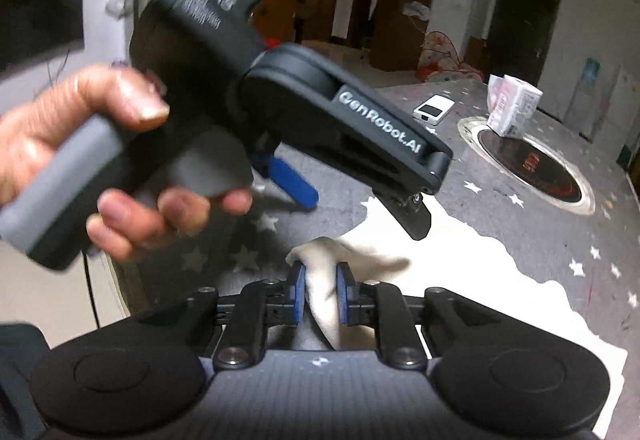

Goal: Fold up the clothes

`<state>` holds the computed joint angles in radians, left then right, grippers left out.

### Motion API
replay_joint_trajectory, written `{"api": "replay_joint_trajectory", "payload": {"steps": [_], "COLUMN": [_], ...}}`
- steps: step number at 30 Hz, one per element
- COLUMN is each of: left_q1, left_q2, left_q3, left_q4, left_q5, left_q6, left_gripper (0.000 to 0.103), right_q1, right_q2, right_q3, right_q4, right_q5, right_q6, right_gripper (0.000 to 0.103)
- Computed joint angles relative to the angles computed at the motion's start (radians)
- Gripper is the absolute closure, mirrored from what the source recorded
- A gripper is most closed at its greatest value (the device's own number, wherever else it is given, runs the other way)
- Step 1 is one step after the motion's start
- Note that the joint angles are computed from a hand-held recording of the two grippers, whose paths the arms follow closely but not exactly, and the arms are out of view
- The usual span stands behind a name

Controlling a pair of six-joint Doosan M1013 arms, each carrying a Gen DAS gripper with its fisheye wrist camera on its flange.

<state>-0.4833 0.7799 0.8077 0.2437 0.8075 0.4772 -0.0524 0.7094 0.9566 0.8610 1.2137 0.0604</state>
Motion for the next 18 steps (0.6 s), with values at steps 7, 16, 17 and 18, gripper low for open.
{"api": "replay_joint_trajectory", "payload": {"steps": [7,16,17,18], "left_q1": [0.012,0.013,0.013,0.013], "left_q2": [-0.002,0.022,0.023,0.024], "left_q3": [0.013,-0.019,-0.02,-0.021], "left_q4": [-0.103,-0.165,-0.164,-0.163], "left_q5": [-0.075,-0.082,-0.079,-0.077], "left_q6": [0.009,0.059,0.061,0.063], "left_gripper": [0.006,0.063,0.074,0.079], "right_q1": [-0.027,-0.04,-0.039,-0.04], "right_q2": [0.032,0.019,0.02,0.018], "right_q3": [-0.075,-0.046,-0.047,-0.044], "right_q4": [0.066,0.111,0.109,0.108], "right_q5": [0.088,0.113,0.11,0.107], "right_q6": [0.098,0.032,0.03,0.027], "right_gripper": [0.09,0.09,0.09,0.09]}}
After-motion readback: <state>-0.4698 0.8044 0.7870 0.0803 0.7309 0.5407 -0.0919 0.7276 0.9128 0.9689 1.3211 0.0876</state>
